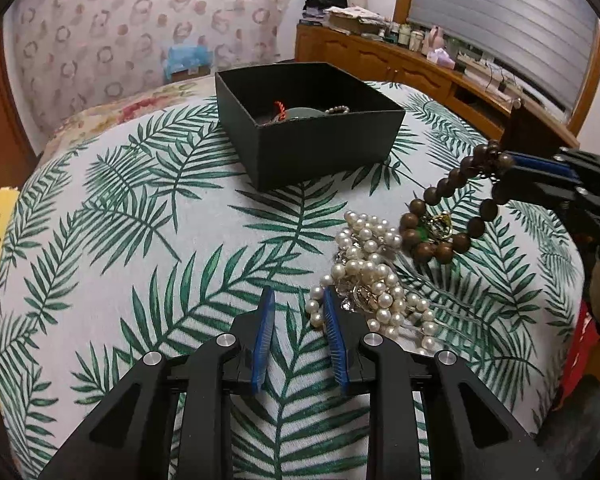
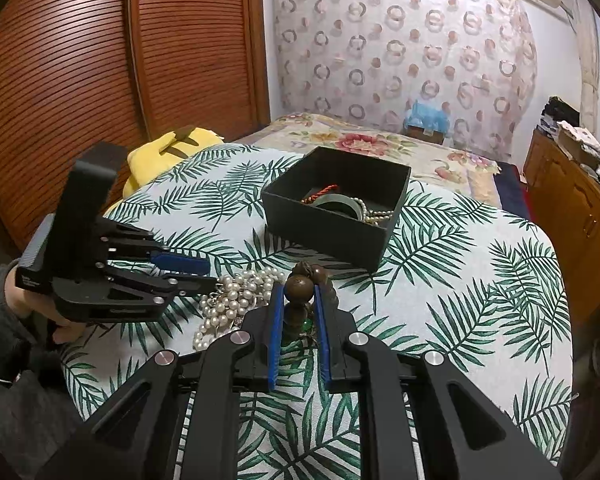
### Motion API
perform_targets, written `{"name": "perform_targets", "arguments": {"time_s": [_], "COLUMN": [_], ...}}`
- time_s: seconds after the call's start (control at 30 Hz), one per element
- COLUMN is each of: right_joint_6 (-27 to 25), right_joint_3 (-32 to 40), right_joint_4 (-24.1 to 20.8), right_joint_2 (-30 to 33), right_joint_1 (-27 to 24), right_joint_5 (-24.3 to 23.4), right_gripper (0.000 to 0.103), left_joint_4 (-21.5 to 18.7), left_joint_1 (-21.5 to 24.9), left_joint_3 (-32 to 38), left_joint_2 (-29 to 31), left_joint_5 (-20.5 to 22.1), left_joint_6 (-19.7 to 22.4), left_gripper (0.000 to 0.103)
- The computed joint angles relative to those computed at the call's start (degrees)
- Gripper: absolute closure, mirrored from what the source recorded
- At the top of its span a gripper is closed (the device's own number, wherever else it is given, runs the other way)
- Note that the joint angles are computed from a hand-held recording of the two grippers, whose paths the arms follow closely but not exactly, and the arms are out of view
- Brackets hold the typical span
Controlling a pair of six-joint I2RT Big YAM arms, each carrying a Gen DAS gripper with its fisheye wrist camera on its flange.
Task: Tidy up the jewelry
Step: 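Grasp the brown wooden-bead bracelet with the right tool while the left tool grasps a pearl necklace, then lift brown bracelet over black box with right tool while left lifts pearls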
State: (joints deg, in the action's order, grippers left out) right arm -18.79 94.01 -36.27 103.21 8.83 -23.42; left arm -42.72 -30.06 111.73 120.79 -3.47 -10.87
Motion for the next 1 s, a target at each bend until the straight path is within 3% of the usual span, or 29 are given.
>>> {"name": "perform_targets", "arguments": {"time_s": [0.2,0.3,0.63,1.0], "right_joint_6": [0.19,0.11,-0.10,-0.35], "right_joint_3": [-0.04,-0.19,0.03,4.93], "right_joint_4": [0.12,0.12,2.02,2.17], "right_joint_2": [-0.03,-0.13,-1.72,-1.94], "right_joint_1": [-0.17,-0.20,-0.07,-0.74], "right_joint_5": [-0.11,-0.16,-0.90,-1.57], "right_gripper": [0.086,0.086,0.086,0.086], "left_joint_4": [-1.71,-1.12,7.16,9.59], "left_joint_1": [-0.42,-0.23,-0.37,-0.78], "left_joint_3": [2.86,2.36,-2.66,1.43], "left_joint_2": [1.63,1.37,-4.49,-6.80], "left_joint_5": [-2.07,-0.73,-0.83,-3.22], "left_joint_6": [2.55,2.97,1.48,3.95], "left_gripper": [0.081,0.096,0.097,0.097]}}
